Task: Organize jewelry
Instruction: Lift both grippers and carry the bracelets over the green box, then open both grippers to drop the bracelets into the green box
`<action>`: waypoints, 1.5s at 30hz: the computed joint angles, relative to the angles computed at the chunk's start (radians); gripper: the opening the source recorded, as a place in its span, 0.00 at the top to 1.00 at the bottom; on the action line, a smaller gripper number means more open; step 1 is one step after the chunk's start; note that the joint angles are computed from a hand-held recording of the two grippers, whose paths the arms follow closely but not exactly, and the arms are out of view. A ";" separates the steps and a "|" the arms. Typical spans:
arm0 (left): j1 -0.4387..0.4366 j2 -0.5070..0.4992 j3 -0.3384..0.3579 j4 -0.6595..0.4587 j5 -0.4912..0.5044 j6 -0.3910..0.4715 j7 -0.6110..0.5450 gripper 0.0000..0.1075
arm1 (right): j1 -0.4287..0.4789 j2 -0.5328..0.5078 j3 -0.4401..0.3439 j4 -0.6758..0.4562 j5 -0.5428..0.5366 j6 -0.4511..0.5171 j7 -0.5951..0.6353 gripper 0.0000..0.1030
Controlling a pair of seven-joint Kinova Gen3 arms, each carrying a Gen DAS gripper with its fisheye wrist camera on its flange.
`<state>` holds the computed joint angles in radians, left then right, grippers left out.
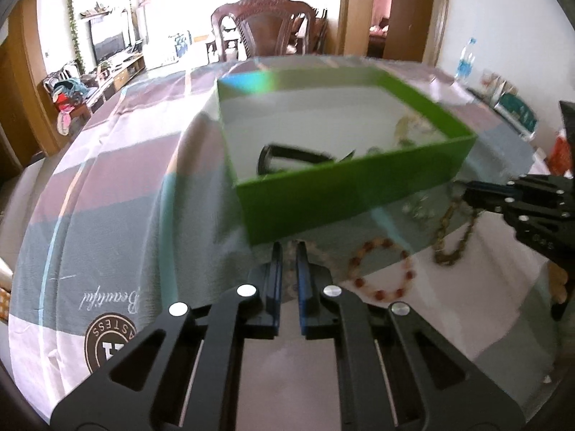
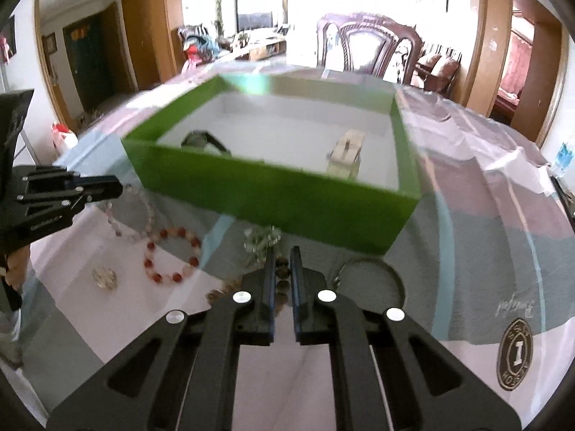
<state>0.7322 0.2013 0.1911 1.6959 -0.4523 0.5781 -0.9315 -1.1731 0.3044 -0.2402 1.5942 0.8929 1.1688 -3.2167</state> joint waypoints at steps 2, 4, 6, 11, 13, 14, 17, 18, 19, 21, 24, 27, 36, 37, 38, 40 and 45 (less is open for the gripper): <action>-0.010 -0.023 0.012 0.003 0.024 -0.013 -0.023 0.93 | -0.018 -0.006 0.001 -0.012 0.021 0.031 -0.012 0.92; -0.005 -0.034 0.019 -0.009 0.019 0.002 -0.026 0.93 | -0.025 -0.021 -0.003 -0.015 0.034 0.045 -0.023 0.92; -0.001 -0.043 0.026 -0.025 0.011 0.015 -0.029 0.93 | -0.014 -0.046 -0.012 -0.016 0.033 0.036 -0.021 0.92; 0.017 -0.059 0.040 -0.091 -0.055 0.072 -0.025 0.93 | -0.007 -0.048 -0.023 -0.090 0.040 0.122 0.073 0.92; 0.041 -0.044 0.037 -0.144 -0.120 0.120 0.007 0.93 | 0.005 -0.058 -0.019 -0.112 0.052 0.120 0.103 0.92; 0.056 -0.033 0.033 -0.169 -0.157 0.143 0.030 0.93 | 0.008 -0.060 -0.018 -0.122 0.064 0.119 0.112 0.92; 0.062 0.016 0.020 -0.250 -0.179 0.174 0.038 0.93 | 0.015 -0.061 -0.006 -0.134 0.132 0.101 0.119 0.92; 0.069 0.038 0.008 -0.275 -0.192 0.174 0.049 0.93 | 0.027 -0.067 -0.003 -0.124 0.150 0.070 0.107 0.92; 0.077 0.056 -0.004 -0.291 -0.201 0.174 0.060 0.93 | 0.044 -0.067 0.001 -0.122 0.153 0.042 0.104 0.92; 0.081 0.096 -0.019 -0.330 -0.182 0.184 0.057 0.93 | 0.076 -0.039 0.012 -0.155 0.127 0.026 0.125 0.92; 0.076 0.174 -0.040 -0.413 -0.113 0.240 0.024 0.93 | 0.113 -0.011 0.031 -0.173 0.068 -0.020 0.152 0.92; 0.082 0.205 -0.068 -0.440 -0.077 0.252 0.006 0.93 | 0.146 0.015 0.053 -0.183 -0.009 -0.071 0.172 0.92; 0.118 0.239 -0.105 -0.496 -0.056 0.245 -0.018 0.92 | 0.108 0.062 0.113 -0.208 -0.023 -0.064 0.171 0.91; 0.106 0.241 -0.096 -0.500 -0.032 0.250 -0.033 0.86 | 0.100 0.065 0.115 -0.212 -0.019 -0.049 0.173 0.78; 0.091 0.239 -0.085 -0.498 -0.002 0.255 -0.053 0.74 | 0.097 0.065 0.113 -0.215 -0.023 -0.038 0.184 0.53; 0.090 0.224 -0.086 -0.476 0.017 0.260 -0.065 0.71 | 0.087 0.045 0.106 -0.198 -0.031 -0.028 0.180 0.41; 0.086 0.135 -0.052 -0.338 0.036 0.234 -0.114 0.71 | 0.068 -0.039 0.041 -0.097 -0.032 -0.070 0.163 0.51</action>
